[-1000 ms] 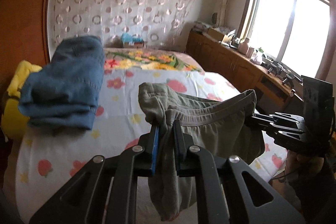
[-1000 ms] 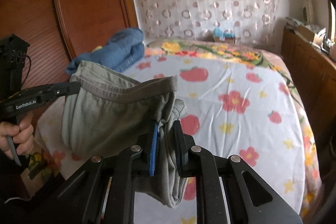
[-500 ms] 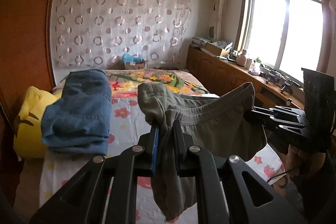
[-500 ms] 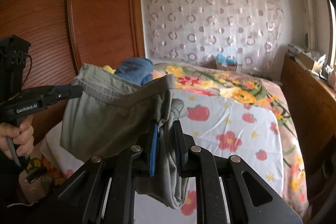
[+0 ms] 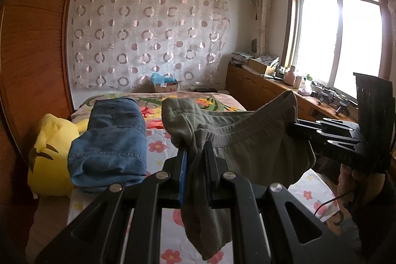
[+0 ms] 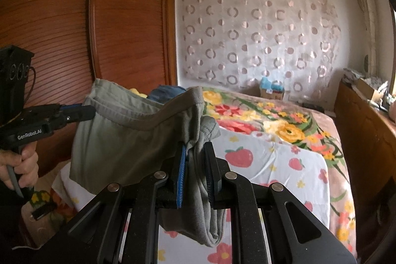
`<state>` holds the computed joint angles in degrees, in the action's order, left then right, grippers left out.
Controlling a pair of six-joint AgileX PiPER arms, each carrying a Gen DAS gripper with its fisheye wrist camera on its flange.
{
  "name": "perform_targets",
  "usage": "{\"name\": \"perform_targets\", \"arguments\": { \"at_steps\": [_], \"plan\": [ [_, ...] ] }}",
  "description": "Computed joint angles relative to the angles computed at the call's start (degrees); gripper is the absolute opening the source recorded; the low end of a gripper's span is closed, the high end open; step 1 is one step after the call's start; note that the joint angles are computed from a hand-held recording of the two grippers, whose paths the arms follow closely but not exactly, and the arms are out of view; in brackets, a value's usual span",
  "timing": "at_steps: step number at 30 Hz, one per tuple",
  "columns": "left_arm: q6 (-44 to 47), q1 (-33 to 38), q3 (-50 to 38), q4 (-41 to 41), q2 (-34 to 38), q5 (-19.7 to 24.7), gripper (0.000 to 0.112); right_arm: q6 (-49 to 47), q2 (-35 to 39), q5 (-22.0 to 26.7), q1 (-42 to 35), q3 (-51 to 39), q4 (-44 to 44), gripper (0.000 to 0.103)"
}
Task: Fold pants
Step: 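Carry the held shorts with both grippers over the blue jeans stack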
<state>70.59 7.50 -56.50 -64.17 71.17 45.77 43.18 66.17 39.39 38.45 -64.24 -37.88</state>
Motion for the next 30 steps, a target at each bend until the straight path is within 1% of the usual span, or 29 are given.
{"name": "perform_targets", "arguments": {
  "at_steps": [2, 6, 9, 12, 15, 16, 21, 23, 24, 25, 26, 27, 30],
  "plan": [
    [-0.4, 0.4, -0.9, 0.5, 0.9, -0.1, 0.009, -1.5, 1.5, -1.0, -1.1, -1.2, 1.2, 0.012],
    [-0.7, 1.7, -3.6, 0.4, 3.9, -0.5, 0.009, -7.5, 6.1, -4.2, -4.7, -4.7, 6.4, 0.012],
    [-0.5, 2.4, -5.0, 0.0, 6.1, -1.8, 0.009, -12.8, 10.0, -5.7, -6.7, -8.1, 10.2, 0.012],
    [-0.5, 3.0, -7.7, -0.4, 10.0, -3.3, 0.009, -20.6, 16.5, -6.7, -8.9, -14.8, 15.5, 0.012],
    [-0.2, 3.0, -10.2, -0.9, 14.2, -5.6, 0.009, -26.6, 22.9, -6.5, -10.3, -21.7, 19.3, 0.012],
    [-0.8, 2.9, -11.8, -0.5, 16.2, -6.6, 0.009, -29.2, 26.1, -6.3, -10.8, -25.2, 20.7, 0.012],
    [-2.0, 2.5, -16.7, -0.2, 22.7, -9.4, 0.009, -38.0, 37.4, -4.4, -12.9, -38.3, 27.2, 0.012],
    [-2.2, 2.3, -18.3, -0.5, 25.0, -10.6, 0.009, -42.2, 42.6, -2.5, -14.0, -45.2, 30.5, 0.012],
    [-2.1, 2.0, -18.8, -0.7, 26.1, -12.0, 0.009, -43.6, 44.3, -1.9, -14.4, -47.5, 31.6, 0.012],
    [-1.5, 1.6, -18.8, -1.1, 26.8, -13.6, 0.009, -44.8, 46.6, -0.7, -14.7, -50.9, 32.6, 0.012],
    [-1.0, 1.3, -18.9, -1.5, 27.5, -14.6, 0.009, -46.8, 50.1, 0.9, -15.2, -55.8, 34.1, 0.012],
    [-0.9, 1.2, -19.1, -1.9, 28.4, -15.2, 0.009, -47.9, 52.0, 2.1, -15.3, -58.8, 34.9, 0.012],
    [0.1, 1.2, -19.6, -4.4, 31.0, -16.6, 0.009, -51.6, 62.4, 8.9, -15.6, -75.5, 36.9, 0.012]
  ]
}}
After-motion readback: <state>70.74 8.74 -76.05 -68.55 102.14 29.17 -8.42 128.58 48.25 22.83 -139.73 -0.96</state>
